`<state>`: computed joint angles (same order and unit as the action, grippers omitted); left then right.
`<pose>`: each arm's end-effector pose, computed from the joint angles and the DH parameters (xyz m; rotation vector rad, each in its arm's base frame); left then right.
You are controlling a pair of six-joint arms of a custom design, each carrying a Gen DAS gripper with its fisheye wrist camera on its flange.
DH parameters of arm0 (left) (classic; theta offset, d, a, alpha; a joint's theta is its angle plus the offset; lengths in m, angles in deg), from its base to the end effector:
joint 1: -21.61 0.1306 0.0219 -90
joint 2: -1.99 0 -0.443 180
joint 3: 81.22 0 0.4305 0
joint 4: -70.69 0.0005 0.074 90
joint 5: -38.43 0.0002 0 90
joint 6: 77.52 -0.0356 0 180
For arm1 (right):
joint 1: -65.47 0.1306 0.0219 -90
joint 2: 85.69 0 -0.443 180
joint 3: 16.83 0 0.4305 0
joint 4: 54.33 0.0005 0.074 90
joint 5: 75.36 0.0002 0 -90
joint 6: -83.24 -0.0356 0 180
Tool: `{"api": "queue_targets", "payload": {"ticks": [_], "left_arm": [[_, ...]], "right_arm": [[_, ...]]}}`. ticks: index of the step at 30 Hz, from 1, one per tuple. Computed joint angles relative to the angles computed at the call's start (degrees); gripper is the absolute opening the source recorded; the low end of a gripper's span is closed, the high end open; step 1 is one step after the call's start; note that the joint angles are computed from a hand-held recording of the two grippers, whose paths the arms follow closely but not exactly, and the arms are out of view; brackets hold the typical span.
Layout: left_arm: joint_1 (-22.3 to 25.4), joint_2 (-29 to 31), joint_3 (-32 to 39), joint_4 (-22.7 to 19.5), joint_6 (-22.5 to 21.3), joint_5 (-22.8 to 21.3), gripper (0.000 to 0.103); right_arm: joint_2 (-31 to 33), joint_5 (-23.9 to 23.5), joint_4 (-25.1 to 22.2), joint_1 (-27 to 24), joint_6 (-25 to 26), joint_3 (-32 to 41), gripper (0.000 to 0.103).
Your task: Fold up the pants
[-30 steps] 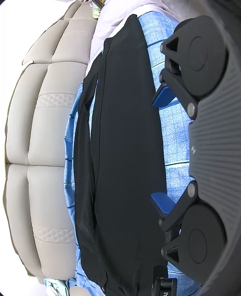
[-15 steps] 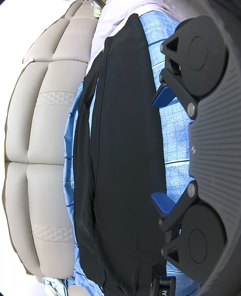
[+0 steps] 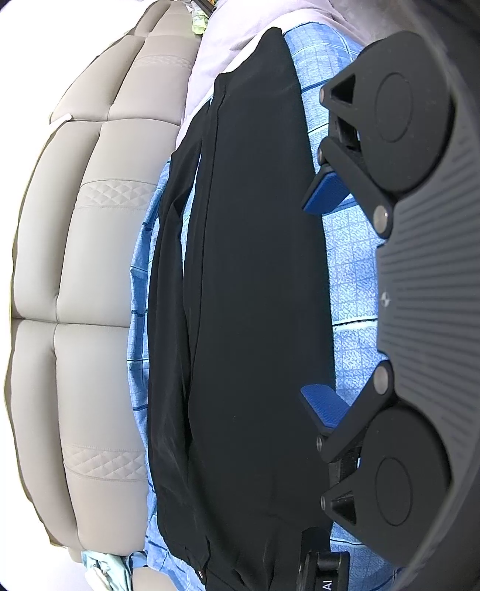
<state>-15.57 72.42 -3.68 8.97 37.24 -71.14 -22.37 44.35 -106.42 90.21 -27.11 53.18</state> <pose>0.2960 -0.2102 0.5135 0.1307 2.4436 -0.0398 0.3019 0.1192 0.5017 0.1571 2.2393 -0.1958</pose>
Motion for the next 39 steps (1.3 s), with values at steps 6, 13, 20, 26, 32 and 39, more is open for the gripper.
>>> {"api": "queue_targets", "payload": {"ticks": [6, 13, 20, 26, 32, 39], "left_arm": [[0.03, 0.02, 0.12, -0.13, -0.08, -0.09, 0.103], [0.04, 0.12, 0.56, -0.56, 0.18, -0.27, 0.103], [-0.16, 0.33, 0.65, -0.73, -0.36, -1.00, 0.103], [-0.39, 0.50, 0.46, -0.39, -0.02, -1.11, 0.103], [-0.34, 0.49, 0.19, -0.14, -0.27, -1.25, 0.103], [-0.21, 0.46, 0.00, -0.09, -0.11, -1.30, 0.103]], "right_arm": [[0.05, 0.24, -0.31, 0.25, 0.03, 0.16, 0.103], [0.14, 0.75, -0.40, 0.61, 0.06, 0.18, 0.103], [0.48, 0.69, -0.54, 0.66, -0.20, 0.35, 0.103], [0.57, 0.58, -0.54, 0.57, -0.17, 0.34, 0.103], [0.48, 0.75, -0.58, 0.63, -0.21, 0.27, 0.103], [0.64, 0.75, -0.46, 0.46, 0.05, 0.10, 0.103]]}}
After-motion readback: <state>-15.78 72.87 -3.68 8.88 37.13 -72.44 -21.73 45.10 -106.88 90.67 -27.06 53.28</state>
